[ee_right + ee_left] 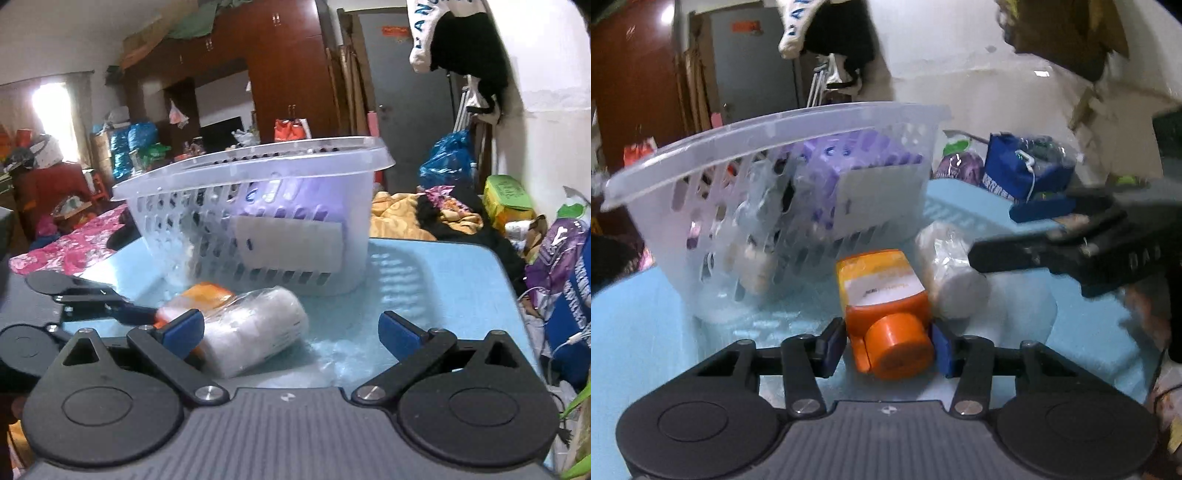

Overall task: Organize objects
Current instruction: 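Grasp the orange-capped medicine bottle with the left tool while the right tool grasps the clear round container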

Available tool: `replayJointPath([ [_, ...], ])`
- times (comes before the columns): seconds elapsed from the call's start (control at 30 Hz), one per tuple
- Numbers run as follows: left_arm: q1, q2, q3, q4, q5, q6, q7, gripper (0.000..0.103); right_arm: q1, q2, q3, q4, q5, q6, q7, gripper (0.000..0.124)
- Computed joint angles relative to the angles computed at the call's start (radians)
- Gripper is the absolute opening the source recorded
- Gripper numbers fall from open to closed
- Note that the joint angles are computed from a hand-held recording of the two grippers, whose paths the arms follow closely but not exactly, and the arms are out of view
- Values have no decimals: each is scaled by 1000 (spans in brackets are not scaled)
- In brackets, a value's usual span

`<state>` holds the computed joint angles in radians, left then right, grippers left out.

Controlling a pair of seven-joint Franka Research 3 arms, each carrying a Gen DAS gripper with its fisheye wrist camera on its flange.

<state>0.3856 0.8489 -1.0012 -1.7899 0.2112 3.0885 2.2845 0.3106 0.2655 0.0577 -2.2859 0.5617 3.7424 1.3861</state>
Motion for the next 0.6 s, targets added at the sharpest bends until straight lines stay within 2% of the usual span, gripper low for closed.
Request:
replayJointPath([
  [0.13, 26, -3, 1, -19, 14, 36, -4, 53, 2, 12, 6, 5, -21, -19, 3, 103],
  [0.2, 54, -1, -11, -27, 27, 32, -11, 53, 11, 16, 2, 17, -17, -39, -16, 103],
  [0.3, 66, -15, 4, -29, 39, 40, -36, 53, 39, 31, -14, 44, 11, -58, -79, 103],
  [0.37, 70, -19, 9, -20, 46, 20, -42, 53, 23, 35, -5, 54, -20, -80, -74, 103],
  [0.43, 80, -14, 0, -15, 47, 6, -26, 60, 25, 38, -8, 66, -23, -108, -81, 102],
  [0.47, 67, -24, 16, -16, 44, 15, -27, 62, 33, 39, -13, 69, -17, -113, -94, 96],
  [0.5, 52, -33, 31, -13, 46, 19, -28, 69, 49, 40, -22, 72, 3, -112, -114, 91],
  [0.53, 40, -37, 40, -6, 48, 11, -24, 76, 66, 40, -33, 74, 29, -112, -140, 81],
  [0.6, 29, -43, 48, -9, 47, 21, -13, 78, 64, 37, -31, 74, 38, -124, -151, 66],
])
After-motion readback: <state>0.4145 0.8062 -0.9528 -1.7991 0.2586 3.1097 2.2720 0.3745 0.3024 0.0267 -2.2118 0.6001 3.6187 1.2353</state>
